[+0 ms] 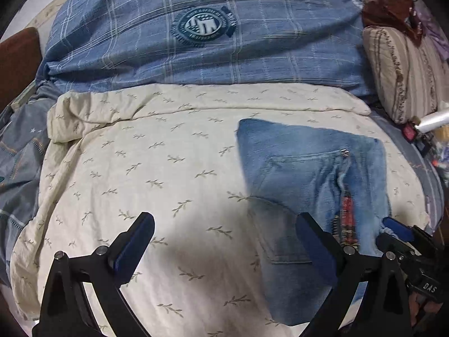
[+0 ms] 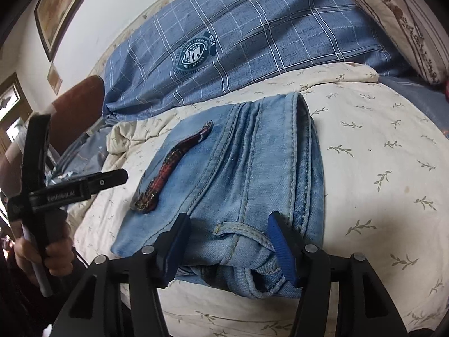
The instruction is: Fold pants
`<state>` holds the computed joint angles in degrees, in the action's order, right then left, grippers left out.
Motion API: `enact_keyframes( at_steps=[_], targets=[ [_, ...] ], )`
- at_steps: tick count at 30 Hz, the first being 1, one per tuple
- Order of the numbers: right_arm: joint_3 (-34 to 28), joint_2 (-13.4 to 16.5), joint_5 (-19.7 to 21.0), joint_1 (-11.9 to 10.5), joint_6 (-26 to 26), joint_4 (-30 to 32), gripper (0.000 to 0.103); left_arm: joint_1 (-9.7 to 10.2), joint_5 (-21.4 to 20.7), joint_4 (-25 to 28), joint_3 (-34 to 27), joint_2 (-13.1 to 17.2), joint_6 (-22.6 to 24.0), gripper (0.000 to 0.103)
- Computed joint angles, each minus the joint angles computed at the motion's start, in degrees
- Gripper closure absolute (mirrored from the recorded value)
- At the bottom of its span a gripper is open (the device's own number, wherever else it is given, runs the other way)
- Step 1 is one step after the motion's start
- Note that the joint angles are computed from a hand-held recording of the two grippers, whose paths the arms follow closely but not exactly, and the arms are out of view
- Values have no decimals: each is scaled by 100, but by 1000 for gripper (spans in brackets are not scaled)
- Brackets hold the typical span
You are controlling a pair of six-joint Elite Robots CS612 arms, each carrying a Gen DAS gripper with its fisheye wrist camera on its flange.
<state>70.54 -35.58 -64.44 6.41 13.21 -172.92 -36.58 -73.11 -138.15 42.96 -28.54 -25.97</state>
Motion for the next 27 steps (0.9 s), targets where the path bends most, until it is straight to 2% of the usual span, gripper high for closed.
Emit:
enact_keyframes(
  at_steps=[2,5,12,19,27],
  targets=[
    [24,-12,84,-22,88,-99,42,-10,-26,-139,46,-20,87,3],
    [113,-16,187,-67,384,-587,42,-32,-4,-268,83,-36,252,3],
    [221,-4,-77,-130,1070,-1329,42,-28,-70,-266,37,-26,268,3],
    [189,31,-101,-183,1494,-1327,42,-37,-66,-123,-21,0,296,3],
    [192,25,-132,-172,1394,-1285,42,-45,-106,-15,-85,28,313,3]
  ],
)
